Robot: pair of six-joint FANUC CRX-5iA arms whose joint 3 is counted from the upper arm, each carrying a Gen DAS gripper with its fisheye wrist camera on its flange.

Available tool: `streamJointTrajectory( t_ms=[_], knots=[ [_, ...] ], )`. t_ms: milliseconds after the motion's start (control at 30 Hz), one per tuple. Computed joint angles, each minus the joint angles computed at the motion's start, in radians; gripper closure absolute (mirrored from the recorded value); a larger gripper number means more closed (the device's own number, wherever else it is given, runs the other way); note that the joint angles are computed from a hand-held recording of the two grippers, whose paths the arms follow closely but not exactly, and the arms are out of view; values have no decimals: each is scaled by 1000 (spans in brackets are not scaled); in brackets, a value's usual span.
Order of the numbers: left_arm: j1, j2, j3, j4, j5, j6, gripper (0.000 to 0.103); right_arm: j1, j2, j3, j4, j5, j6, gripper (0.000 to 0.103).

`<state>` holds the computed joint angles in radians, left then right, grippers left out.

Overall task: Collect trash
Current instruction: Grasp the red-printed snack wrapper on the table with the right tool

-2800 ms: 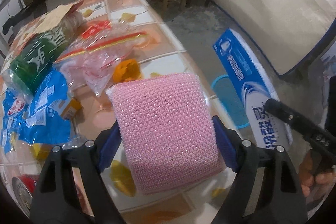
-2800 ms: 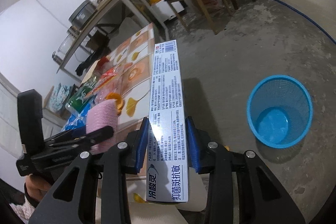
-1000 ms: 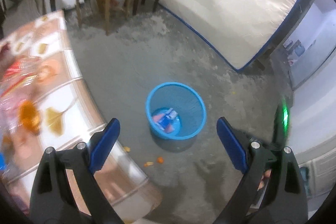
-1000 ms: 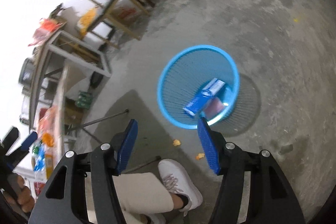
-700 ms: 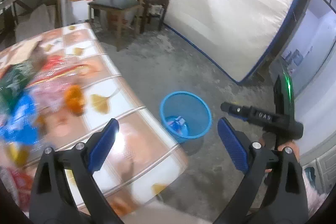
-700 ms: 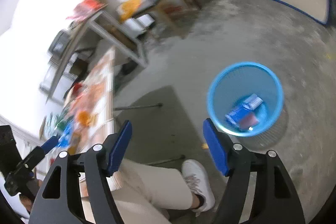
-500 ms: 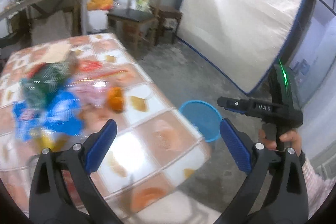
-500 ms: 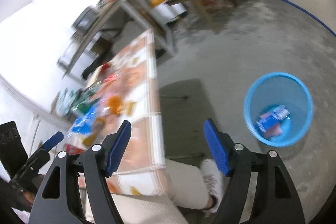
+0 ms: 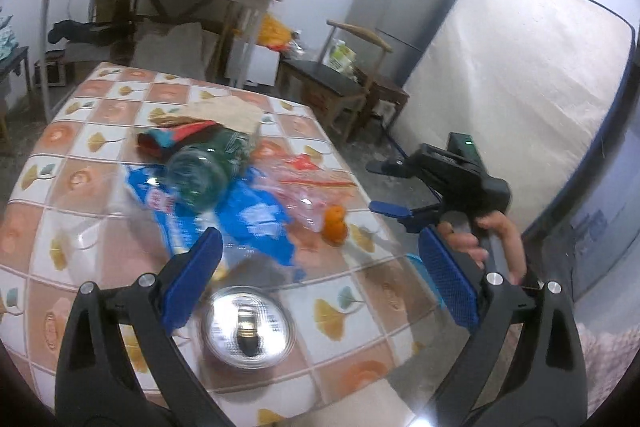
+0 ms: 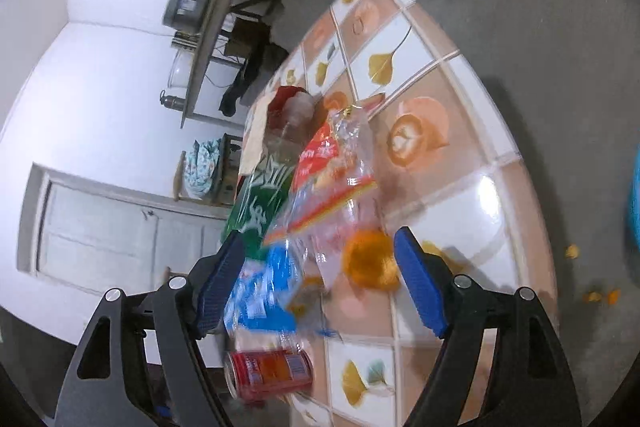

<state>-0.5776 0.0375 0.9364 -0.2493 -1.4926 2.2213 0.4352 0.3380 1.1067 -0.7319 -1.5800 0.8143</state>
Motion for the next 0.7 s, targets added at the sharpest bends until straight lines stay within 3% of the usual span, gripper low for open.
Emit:
streamJointTrajectory(
  t_ms=[100,200,367,433,700],
  knots=[
    [17,-40,-48,-7,5,6,8,16,47,34,32,-14,-52,40],
    [50,-74,-98,10,20,5,8,11,34,-19,25,44,-71,49],
    [66,-101,-132,-6,27,-36,8,8,1,-81,29,95,-92,76],
    [70,-99,-126,-8,19,-48,9,12,-11,-95,31,124,-96,82],
    [95,-103,-141,13,0,-47,9,-29,-101,-188,-34,253,-74,91]
  ],
)
